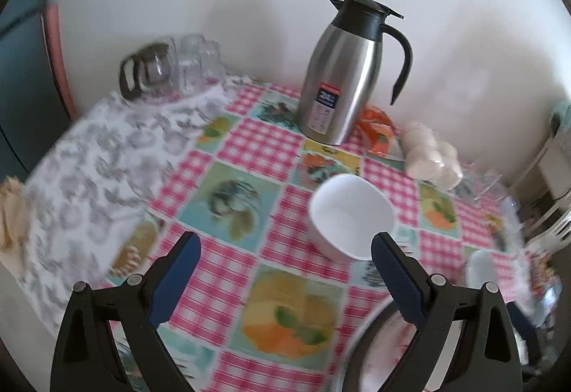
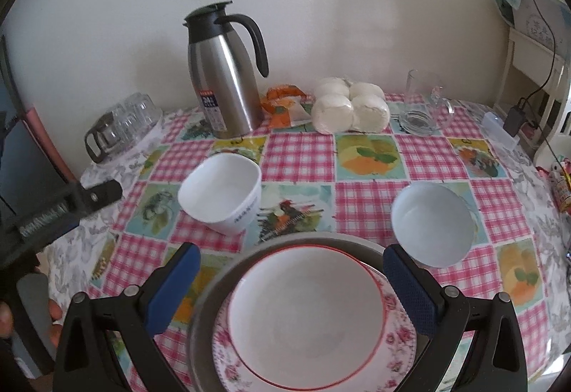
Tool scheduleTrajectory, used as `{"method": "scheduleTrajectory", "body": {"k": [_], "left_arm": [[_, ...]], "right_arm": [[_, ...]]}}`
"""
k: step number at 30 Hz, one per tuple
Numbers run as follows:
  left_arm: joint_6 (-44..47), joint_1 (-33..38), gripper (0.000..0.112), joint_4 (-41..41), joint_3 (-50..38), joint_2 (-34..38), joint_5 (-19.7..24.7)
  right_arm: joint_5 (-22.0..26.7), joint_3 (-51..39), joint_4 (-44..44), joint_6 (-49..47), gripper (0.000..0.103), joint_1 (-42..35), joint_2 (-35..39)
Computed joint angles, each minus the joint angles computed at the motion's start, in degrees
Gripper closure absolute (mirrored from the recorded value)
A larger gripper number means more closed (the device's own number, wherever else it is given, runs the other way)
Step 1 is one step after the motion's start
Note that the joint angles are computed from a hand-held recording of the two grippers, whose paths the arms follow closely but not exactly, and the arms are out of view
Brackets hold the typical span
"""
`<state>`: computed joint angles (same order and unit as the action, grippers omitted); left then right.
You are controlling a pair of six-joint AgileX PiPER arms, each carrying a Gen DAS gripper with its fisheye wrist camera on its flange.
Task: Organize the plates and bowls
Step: 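Move both tools toward the white square MAX bowl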
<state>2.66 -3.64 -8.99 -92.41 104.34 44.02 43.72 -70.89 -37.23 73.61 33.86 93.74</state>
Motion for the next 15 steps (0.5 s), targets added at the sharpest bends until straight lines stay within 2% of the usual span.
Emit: {"method": "scheduleTrajectory", "body": {"k": [6,8,11,15], "left_arm": [[-5.14,0.56,0.016,4.35,1.41,-0.78,-2.17],[-5.64,2.08,0.016,2.36,1.51,-0.64,-2.29],[-7.29,4.15,0.016,-0.07,-0.05,1.11,-0.22],[-3.09,6.38,0.016,-6.52,-1.92,4.29,2.36]], "right_arm": [[0.02,-2.29,-1.74,1.79,0.000,1.34,2.03],[-0.28,-2.56,-2.60,2.77,0.000,1.75,2.39],[-1.26,-2.40,-5.25,5.67,0.000,2.53,2.75],[-1.23,-3.76,-5.38,5.09,0.000,2.60,4.33]]}}
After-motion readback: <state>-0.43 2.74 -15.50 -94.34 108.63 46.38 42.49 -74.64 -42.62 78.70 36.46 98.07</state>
